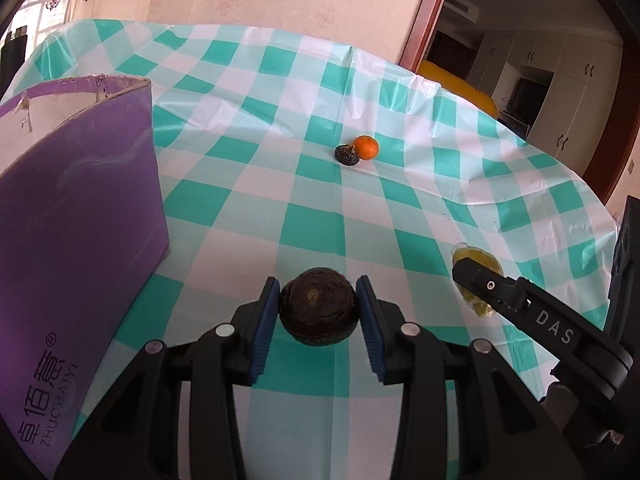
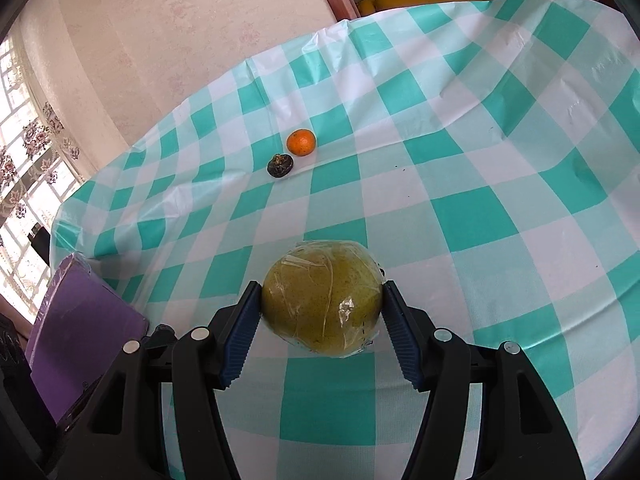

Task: Organize fruits
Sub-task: 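Carry the yellow-green fruit and dark fruit with both tools over the box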

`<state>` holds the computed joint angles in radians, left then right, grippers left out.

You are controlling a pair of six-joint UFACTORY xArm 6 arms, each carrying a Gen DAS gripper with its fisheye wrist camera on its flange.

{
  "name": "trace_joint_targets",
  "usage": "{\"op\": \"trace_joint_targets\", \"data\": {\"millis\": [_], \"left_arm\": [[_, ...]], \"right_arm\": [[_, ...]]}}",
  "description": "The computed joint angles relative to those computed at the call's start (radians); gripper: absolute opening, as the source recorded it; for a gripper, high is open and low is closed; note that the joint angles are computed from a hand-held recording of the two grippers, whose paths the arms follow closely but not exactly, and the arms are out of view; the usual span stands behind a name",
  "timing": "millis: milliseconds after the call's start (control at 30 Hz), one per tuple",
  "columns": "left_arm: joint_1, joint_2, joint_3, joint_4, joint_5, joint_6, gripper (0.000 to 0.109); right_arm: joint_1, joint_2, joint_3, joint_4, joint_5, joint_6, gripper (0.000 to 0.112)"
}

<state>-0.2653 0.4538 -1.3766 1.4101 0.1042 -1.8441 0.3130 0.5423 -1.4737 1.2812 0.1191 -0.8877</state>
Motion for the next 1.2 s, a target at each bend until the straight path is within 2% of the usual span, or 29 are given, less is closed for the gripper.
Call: {"op": "trace_joint_targets", "data": {"millis": [200, 367, 433, 533, 633, 700, 800, 867, 1067, 1200], "left_arm": [[-0.012, -0.067, 0.083, 0.130, 0.007, -0.107, 0.040], [-0.029, -0.128, 0.139, 0.232, 0.037, -0.188, 0.040], [-0.033, -0.167, 0.165, 0.295, 0.048, -0.249, 0.040], [-0.060, -0.252, 0.224, 0.419, 0.115, -0.340, 0.040], [-0.093, -0.346, 0.297, 0.496, 0.189, -0.371, 0.040], [-0.110, -0.398, 0.342, 0.504, 0.231, -0.352, 0.040], [-0.120, -0.480, 0.407, 0.496, 0.262, -0.320, 0.040], [-0.121, -0.535, 0.446, 0.473, 0.284, -0.287, 0.040], [-0.056, -0.682, 0.541, 0.403, 0.273, -0.234, 0.040], [-0.018, -0.781, 0.611, 0.340, 0.318, -0.166, 0.040]], "right_arm": [[0.019, -0.074, 0.095, 0.159, 0.022, -0.182, 0.060], [0.032, -0.096, 0.116, 0.240, 0.004, -0.270, 0.060], [0.035, -0.103, 0.115, 0.316, -0.002, -0.345, 0.060], [0.033, -0.116, 0.115, 0.443, 0.004, -0.478, 0.060], [0.031, -0.131, 0.120, 0.553, 0.016, -0.600, 0.060], [0.032, -0.142, 0.126, 0.599, 0.020, -0.644, 0.060], [0.043, -0.169, 0.153, 0.584, 0.037, -0.628, 0.060], [0.066, -0.197, 0.164, 0.609, 0.037, -0.686, 0.060], [0.140, -0.293, 0.195, 0.682, 0.061, -0.853, 0.060], [0.188, -0.336, 0.212, 0.691, 0.063, -0.903, 0.060]]}}
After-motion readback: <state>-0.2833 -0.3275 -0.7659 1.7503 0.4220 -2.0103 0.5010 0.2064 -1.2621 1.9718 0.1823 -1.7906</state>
